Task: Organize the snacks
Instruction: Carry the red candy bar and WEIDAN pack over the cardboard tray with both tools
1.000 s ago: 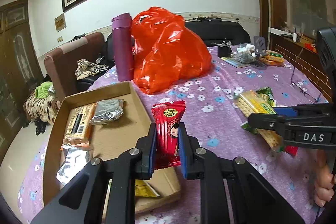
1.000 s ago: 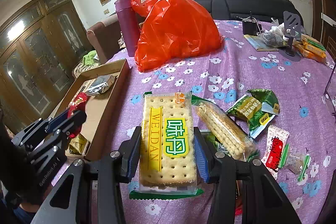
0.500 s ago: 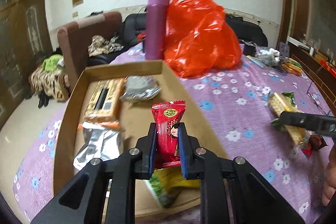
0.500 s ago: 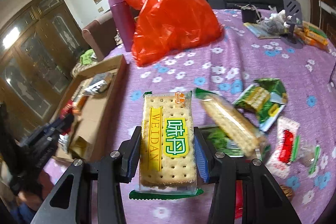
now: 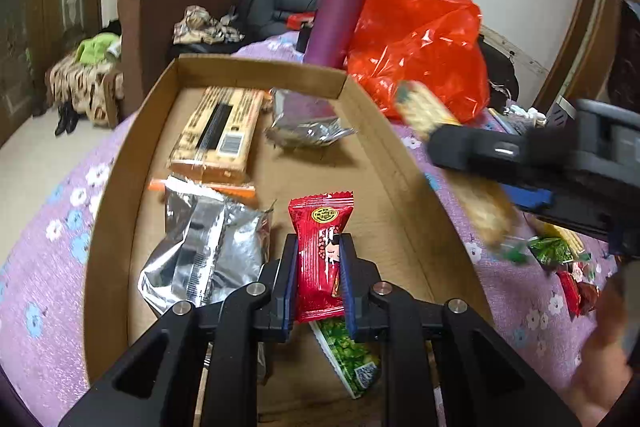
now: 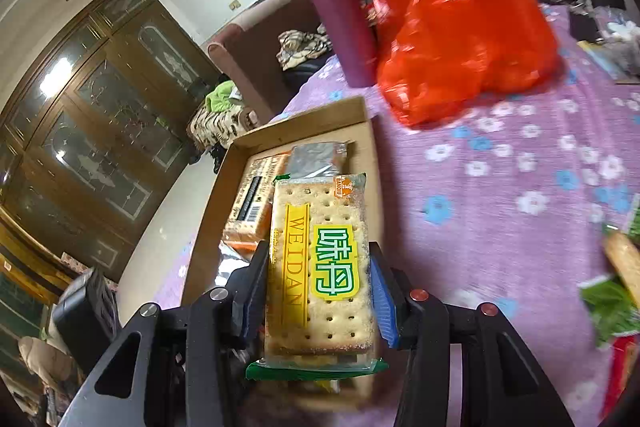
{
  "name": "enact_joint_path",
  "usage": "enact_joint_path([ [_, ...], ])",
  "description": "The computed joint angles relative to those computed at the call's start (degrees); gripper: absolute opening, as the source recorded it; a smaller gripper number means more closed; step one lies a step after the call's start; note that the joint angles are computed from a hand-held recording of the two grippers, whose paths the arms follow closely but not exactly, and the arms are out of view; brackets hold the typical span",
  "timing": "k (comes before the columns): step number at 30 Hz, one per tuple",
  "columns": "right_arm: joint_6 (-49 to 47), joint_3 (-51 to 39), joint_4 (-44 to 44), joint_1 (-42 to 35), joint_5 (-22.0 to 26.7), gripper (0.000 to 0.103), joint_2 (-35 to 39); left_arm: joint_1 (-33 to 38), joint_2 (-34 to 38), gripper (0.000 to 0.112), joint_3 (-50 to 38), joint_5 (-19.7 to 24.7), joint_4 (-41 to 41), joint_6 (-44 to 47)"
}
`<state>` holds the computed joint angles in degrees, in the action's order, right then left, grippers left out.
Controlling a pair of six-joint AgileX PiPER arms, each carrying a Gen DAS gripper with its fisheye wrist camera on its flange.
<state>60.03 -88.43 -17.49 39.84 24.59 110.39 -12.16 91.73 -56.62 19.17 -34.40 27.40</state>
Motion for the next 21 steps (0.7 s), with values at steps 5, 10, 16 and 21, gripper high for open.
enact_joint_path([
  [5,-6.6,-8.14,6.94,-1.45,1.98,0.051,7.36,0.06,1.12,0.018,-1.15,0.11,5.01,-6.44],
  [10,-7.3,-12.52,6.06,-1.22,4.79,0.051,10.92,0.06,1.71,0.018,-1.77,0.14,4.22,-6.48],
  [16,-6.84,-14.82,2.72,-0.4,6.84,0.051,12.61,-0.56,3.24,0.018,-3.74,1.49,6.39,-8.44],
  [21,-6.17,-15.35,1.21,0.14,6.99,0.052,13.24,-0.51,3.55,0.018,-4.02,1.83,6.98,-9.37],
])
